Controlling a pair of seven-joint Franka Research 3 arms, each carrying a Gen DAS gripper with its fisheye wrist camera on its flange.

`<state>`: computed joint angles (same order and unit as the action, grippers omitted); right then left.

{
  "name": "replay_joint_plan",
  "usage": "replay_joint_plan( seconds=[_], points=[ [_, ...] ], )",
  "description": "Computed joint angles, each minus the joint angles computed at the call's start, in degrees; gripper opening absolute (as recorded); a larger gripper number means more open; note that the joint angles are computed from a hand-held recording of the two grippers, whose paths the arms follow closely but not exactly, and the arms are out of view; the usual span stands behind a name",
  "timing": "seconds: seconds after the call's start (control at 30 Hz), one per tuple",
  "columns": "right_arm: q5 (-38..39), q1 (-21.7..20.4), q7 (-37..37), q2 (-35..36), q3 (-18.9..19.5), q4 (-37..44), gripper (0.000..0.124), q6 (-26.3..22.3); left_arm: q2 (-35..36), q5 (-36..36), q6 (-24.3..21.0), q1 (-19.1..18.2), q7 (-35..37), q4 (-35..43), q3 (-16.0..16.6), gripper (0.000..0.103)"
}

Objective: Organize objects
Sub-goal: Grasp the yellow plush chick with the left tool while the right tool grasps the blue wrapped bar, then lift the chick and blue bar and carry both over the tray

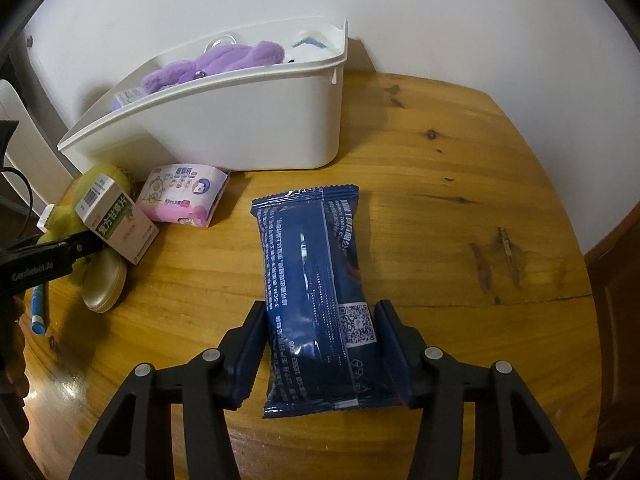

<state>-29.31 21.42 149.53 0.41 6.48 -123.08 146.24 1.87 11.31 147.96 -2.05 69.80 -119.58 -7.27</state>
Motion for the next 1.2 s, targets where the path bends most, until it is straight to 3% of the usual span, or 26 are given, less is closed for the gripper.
replay_joint_plan(
  seconds=[0.27,0.63,1.2],
  points=[
    [1.2,0.4,-0.5,-0.8,0.5,-0.3,0.052,-0.2,-1.9,-2.7,2.3,0.1,-0.2,-2.5,0.1,0.06],
    [0.3,-0.6,1.4,-5.1,2.3,-2.3,0.051,0.4,-9.1,-6.2,6.5,-0.6,-0.4,-8.6,0.6,0.054],
    [-3.3,-1.1,4.1,-12.1,7.6,-2.1,0.05,-1.7,-25.5,-9.5,13.6,-4.6,1.5,-17.7,4.8,0.054]
  ],
)
